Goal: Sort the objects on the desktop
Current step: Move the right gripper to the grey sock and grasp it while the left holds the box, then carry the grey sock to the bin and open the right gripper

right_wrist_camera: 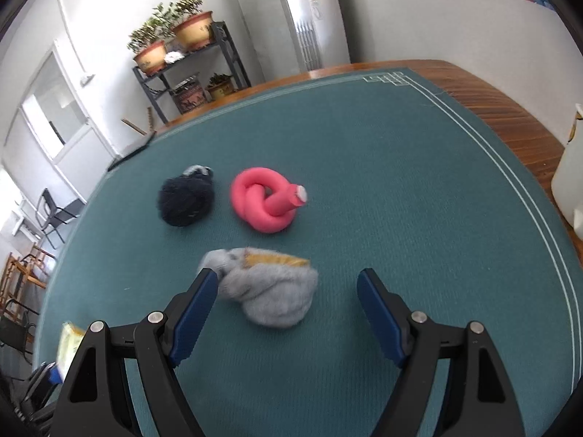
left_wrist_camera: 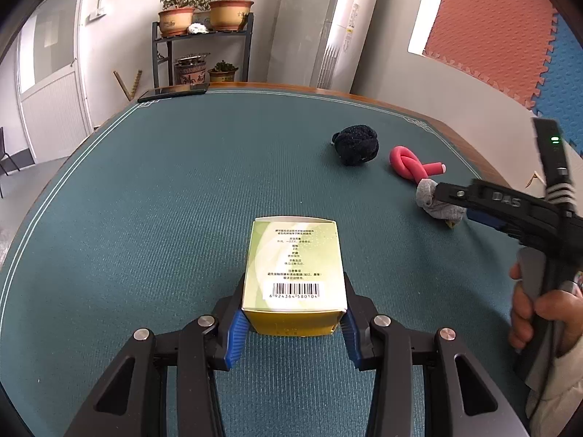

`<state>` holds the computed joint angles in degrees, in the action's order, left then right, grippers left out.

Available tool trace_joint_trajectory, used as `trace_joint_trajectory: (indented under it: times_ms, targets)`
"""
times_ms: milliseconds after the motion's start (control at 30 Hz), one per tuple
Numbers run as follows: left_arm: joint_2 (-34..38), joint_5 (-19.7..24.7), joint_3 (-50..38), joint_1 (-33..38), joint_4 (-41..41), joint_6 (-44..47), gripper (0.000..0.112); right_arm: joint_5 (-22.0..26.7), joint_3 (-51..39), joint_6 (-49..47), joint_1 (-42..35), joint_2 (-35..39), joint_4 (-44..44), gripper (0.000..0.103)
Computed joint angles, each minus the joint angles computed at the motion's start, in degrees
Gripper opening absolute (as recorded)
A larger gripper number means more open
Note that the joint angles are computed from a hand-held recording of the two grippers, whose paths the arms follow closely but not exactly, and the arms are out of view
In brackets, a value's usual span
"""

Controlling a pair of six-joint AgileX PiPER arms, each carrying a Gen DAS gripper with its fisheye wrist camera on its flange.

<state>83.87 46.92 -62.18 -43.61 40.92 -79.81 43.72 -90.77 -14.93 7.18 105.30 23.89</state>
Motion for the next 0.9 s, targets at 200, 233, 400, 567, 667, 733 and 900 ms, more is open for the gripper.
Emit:
trace_joint_trajectory:
  times_ms: [200, 233, 400, 567, 667, 733, 900]
  targets:
    - [0.2, -0.1, -0.2, 0.0, -0.2, 0.5, 0.045, 1.8, -0.2, -4.5, 0.2, 0.3, 3.9, 0.049]
    - [0.2, -0.1, -0.2, 0.0, -0.3, 0.6, 0.045, 1.2, 0.5, -4.1, 0.4, -0.1, 3.5, 0.048]
    - [0.1, -0.1, -0.1, 0.1, -0.3, 0.7, 0.045, -2.4, 4.9, -1.6, 1.8, -3.4, 0.2, 0.045]
    - [0.1, -0.1, -0.1, 0.1, -0.3, 0.9, 0.045, -3.2, 8.6, -1.7, 0.1, -7.1, 0.9, 0.045]
    - [0.0, 0.0, -0.1, 0.1, -0.2, 0.9, 0.045, -4.0, 12.0, -2.3, -0.9, -10.9, 1.0, 0.045]
    - [0.1, 0.1, -0.1, 0.0, -0.1, 0.8, 0.045, -4.5, 15.4, -3.6, -2.4, -14.7, 2.1, 0.045]
    - [0.2, 0.1, -0.3, -0.1, 0.1, 0.6, 0.045, -3.6, 21.2, -7.1, -7.3, -22.9, 4.8, 0.045]
